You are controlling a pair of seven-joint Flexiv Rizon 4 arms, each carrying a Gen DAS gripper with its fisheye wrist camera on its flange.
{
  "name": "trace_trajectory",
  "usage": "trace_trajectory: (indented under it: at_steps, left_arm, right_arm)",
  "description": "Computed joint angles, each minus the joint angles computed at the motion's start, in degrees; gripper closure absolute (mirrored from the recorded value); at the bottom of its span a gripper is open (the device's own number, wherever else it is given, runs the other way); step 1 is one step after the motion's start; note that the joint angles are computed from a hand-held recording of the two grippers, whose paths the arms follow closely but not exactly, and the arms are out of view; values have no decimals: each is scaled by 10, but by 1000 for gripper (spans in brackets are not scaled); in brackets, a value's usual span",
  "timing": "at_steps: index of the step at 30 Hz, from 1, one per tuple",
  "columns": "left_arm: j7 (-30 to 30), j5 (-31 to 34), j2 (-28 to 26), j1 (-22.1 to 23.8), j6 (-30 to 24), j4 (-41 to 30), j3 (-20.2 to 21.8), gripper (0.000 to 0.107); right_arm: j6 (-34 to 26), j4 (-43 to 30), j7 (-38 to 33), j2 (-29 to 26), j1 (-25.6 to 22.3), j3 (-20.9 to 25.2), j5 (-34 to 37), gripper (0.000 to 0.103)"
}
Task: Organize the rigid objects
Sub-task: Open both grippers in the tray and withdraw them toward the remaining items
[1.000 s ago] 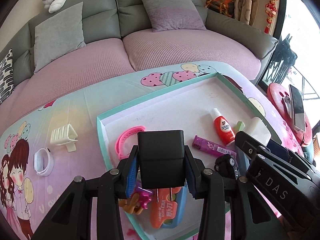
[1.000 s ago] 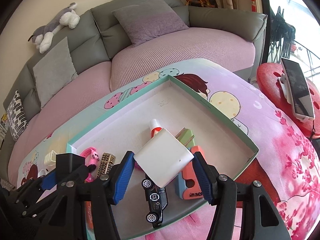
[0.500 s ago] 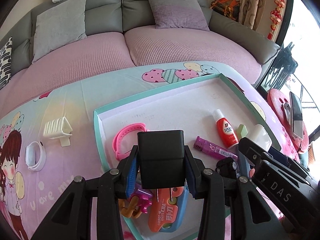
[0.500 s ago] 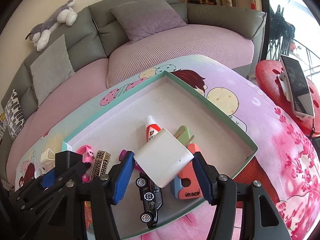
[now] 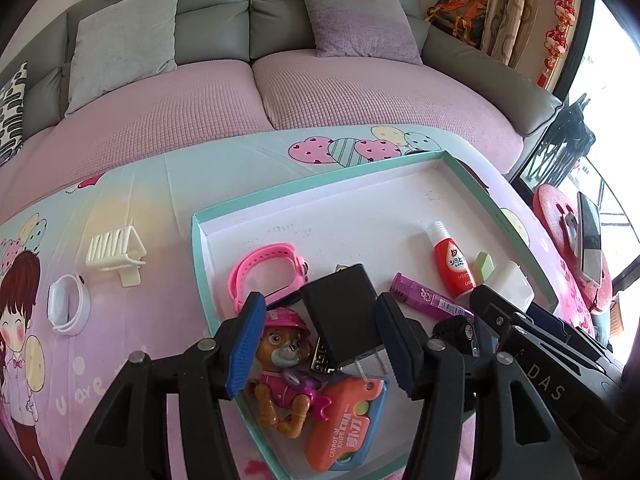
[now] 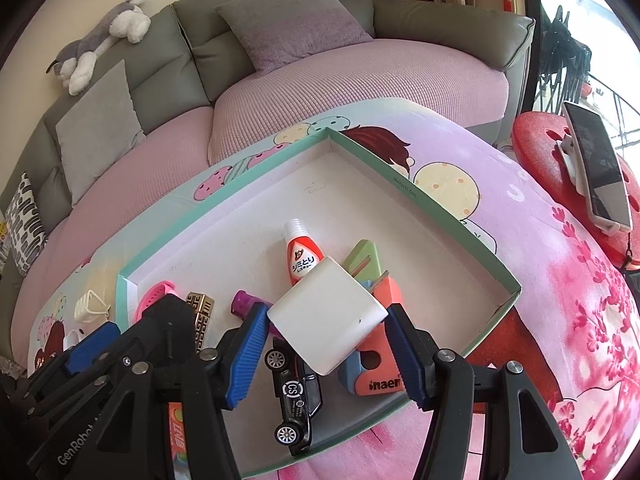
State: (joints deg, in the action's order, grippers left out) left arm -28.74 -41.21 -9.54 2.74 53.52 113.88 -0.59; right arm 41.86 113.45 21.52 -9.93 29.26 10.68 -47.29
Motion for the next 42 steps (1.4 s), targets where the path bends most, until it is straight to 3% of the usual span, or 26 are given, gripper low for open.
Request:
trace_trajectory:
  at_steps: [10, 13, 18, 21, 26, 29, 31, 35, 42]
  left_arm:
    - [-40, 11, -15, 14, 16, -15, 7, 38]
    - [-61, 21, -22, 21, 23, -22, 10, 38]
    - [-100, 41, -36, 35, 33, -34, 16, 28]
    - [-131, 63, -47, 43, 47, -43, 21, 28]
    - [-185, 110, -63, 54, 66, -55, 31, 27]
    - [-213, 142, -71, 59, 76, -61, 36, 25]
    - [-216, 149, -73, 64, 84, -61, 32, 7]
    - [-199, 138, -70, 71, 110, -50, 18, 6]
    - [-185, 136, -68, 70, 107, -47, 14, 6]
  right_arm:
    - [-1, -1, -1, -1, 2, -1, -8, 38]
    - [-2, -4, -3, -2, 3, -1, -15, 32]
    - [2, -8, -11, -5, 3, -2, -14, 32]
    - [0, -13, -17, -8, 5, -2, -15, 31]
    - [14, -20, -33, -18, 7, -6, -28, 4]
    - [8, -27, -42, -23, 12, -8, -32, 0]
    - [0, -32, -47, -26, 16, -9, -32, 0]
    - [-11, -35, -52, -27, 19, -9, -28, 0]
    - [-18, -36, -55, -27, 20, -9, -28, 0]
